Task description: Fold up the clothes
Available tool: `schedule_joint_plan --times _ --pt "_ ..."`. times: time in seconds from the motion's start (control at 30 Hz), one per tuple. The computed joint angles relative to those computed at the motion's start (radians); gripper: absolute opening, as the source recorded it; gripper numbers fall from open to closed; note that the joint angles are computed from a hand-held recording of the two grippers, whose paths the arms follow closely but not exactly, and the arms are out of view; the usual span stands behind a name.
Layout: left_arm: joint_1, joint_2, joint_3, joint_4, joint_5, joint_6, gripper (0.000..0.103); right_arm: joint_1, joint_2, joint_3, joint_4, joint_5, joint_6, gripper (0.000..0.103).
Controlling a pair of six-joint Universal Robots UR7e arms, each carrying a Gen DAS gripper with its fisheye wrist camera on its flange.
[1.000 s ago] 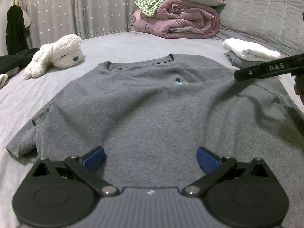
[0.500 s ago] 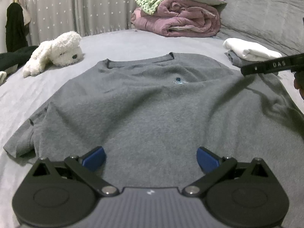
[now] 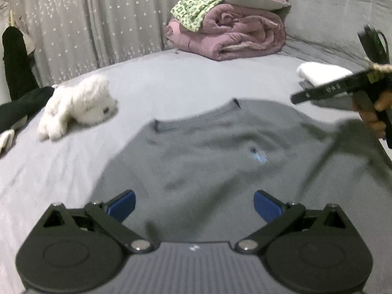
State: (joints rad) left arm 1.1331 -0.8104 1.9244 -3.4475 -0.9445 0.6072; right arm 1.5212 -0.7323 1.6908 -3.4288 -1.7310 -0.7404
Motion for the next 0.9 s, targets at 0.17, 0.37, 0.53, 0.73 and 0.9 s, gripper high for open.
schedule_joint_plan --times 0.17,0.37,0.53,0.73,0.9 --pt "0.035 0.057 -0.174 0.073 0.049 0.054 0.103 -0.028 -0.011 -0.077 0.111 0.013 0.073 0.076" --pt "0.102 0.127 -0.348 0.149 0.073 0.035 0.097 -0.057 -0.014 -0.124 0.207 0.005 0.147 0.072" --pt "0.153 0.157 -0.433 0.214 0.064 -0.074 0.083 -0.069 -0.001 -0.156 0.299 0.043 0.166 0.07" --pt "0.178 0.18 -0.489 0.28 0.022 -0.165 0.068 -0.047 0.06 -0.219 0.354 0.056 0.154 0.051" --pt "0.167 0.185 -0.498 0.295 0.02 -0.163 0.004 -0.004 0.116 -0.251 0.304 -0.03 0.086 0.008"
